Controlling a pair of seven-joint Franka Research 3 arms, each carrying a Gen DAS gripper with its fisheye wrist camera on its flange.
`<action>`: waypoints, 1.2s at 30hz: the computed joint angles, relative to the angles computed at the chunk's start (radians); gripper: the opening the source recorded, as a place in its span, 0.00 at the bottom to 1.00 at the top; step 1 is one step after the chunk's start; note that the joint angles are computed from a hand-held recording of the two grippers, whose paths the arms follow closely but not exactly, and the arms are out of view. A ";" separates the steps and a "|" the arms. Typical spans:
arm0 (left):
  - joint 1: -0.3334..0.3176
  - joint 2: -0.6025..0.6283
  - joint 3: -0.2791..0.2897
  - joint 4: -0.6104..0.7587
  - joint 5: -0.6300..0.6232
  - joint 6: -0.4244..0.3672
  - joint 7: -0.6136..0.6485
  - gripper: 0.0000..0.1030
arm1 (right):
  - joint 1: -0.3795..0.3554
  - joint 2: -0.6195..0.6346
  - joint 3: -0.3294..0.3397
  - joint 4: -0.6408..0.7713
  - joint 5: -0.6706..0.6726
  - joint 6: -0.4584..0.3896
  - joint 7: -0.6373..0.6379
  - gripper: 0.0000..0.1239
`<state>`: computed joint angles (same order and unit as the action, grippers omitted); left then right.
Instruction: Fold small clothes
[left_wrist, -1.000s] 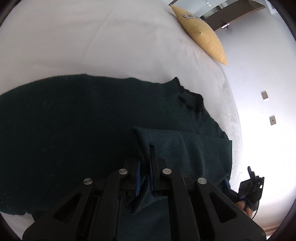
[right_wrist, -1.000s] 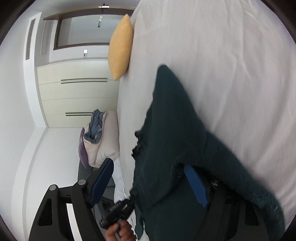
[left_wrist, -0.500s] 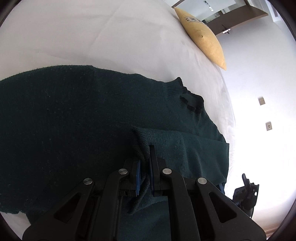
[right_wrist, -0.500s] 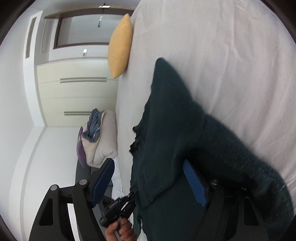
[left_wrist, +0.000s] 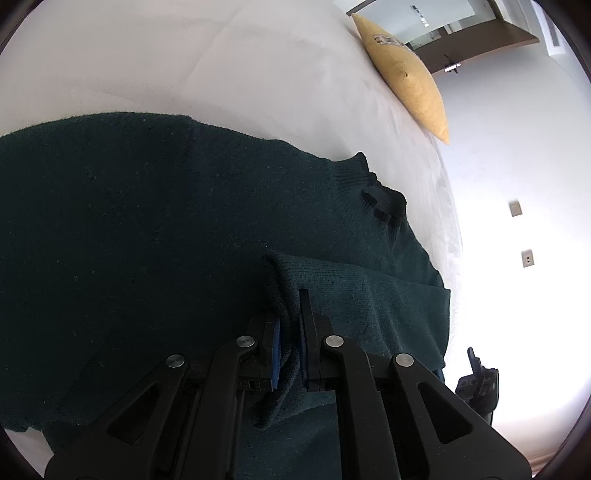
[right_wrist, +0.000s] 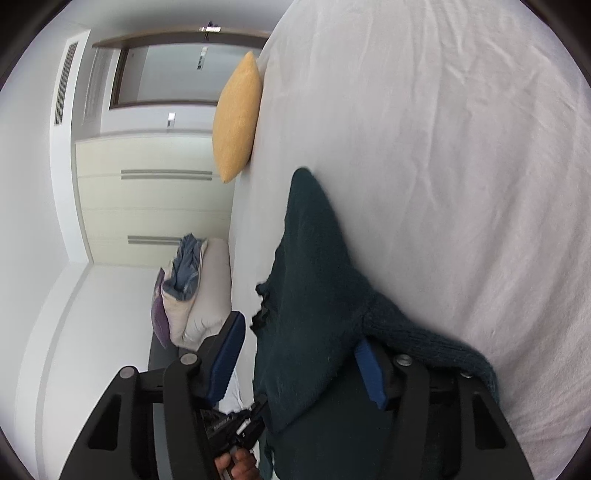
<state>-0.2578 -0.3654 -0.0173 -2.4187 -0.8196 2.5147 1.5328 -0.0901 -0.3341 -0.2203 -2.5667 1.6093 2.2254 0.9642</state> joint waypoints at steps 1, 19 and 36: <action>-0.001 -0.004 0.002 -0.003 -0.005 -0.001 0.002 0.08 | -0.003 -0.013 -0.001 -0.005 -0.026 -0.010 0.015 0.51; 0.029 0.000 -0.189 0.055 0.753 0.023 -0.374 0.14 | 0.002 0.268 0.008 0.383 -0.263 -0.150 -0.032 0.60; -0.047 -0.020 -0.107 -0.034 0.735 0.141 -0.347 0.14 | -0.104 0.186 0.009 0.250 -0.392 -0.393 -0.073 0.57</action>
